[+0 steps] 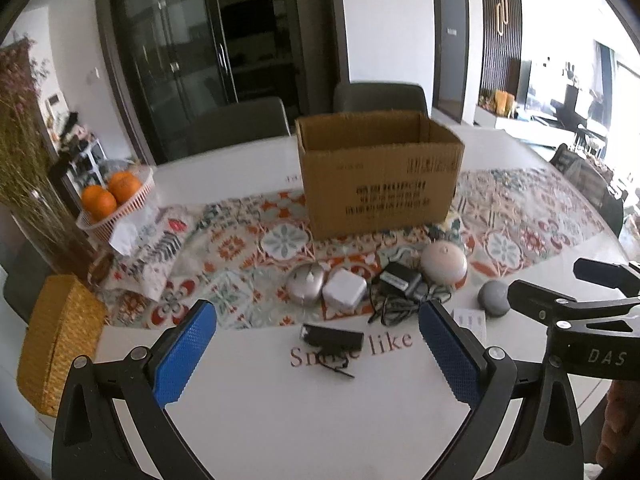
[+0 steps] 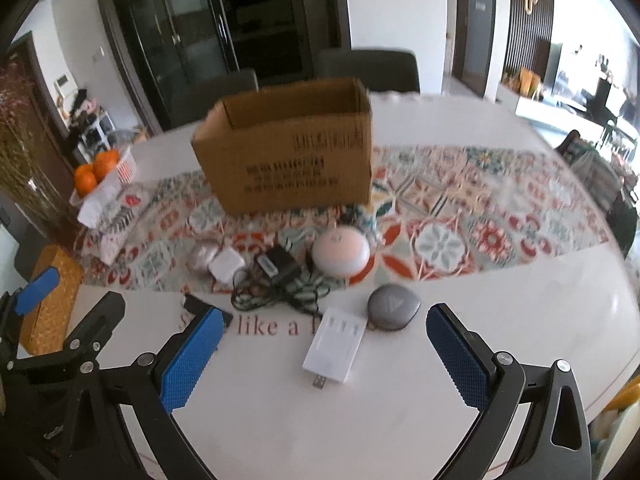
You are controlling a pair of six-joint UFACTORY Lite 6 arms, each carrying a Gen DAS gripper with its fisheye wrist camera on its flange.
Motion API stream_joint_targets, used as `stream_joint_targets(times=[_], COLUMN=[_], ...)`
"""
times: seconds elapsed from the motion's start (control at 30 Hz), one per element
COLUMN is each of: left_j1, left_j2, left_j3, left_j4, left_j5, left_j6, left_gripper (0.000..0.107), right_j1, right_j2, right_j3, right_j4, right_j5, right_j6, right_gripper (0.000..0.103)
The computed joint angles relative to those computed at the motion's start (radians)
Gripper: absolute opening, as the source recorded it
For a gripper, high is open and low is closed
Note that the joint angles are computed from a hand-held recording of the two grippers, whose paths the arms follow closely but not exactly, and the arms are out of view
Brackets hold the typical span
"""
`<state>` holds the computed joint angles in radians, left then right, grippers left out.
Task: Organize rigid objects
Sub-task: 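Close the right gripper on the white USB adapter while the left gripper grasps the black bike light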
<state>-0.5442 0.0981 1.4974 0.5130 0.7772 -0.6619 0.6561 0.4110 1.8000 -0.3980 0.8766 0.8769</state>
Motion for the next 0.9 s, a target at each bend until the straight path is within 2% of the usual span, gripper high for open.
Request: stream_joint_targets(times=[0.13, 0.47, 0.9], left_j1=[0.054, 0.149, 0.226], left_j2=[0.048, 0.220, 0.455], left_j3=[0.008, 0.084, 0.232], left_j4=[-0.131, -0.338, -0.525], left_j5=[-0.015, 0.004, 0.034], left_j6=[0.105, 0.353, 0.594], left_gripper=[0.103, 0.102, 0.098], right_j1=[-0.027, -0.096, -0.128], right_j2=[0.100, 0.361, 0.562], right_j3=[0.089, 0.313, 0.481], right_j4=[0.107, 0.343, 0.413], right_j5=[0.045, 0.169, 0.210], right_j6=[-0.083, -0.219, -0.176], right_gripper=[0.103, 0.101, 0.095])
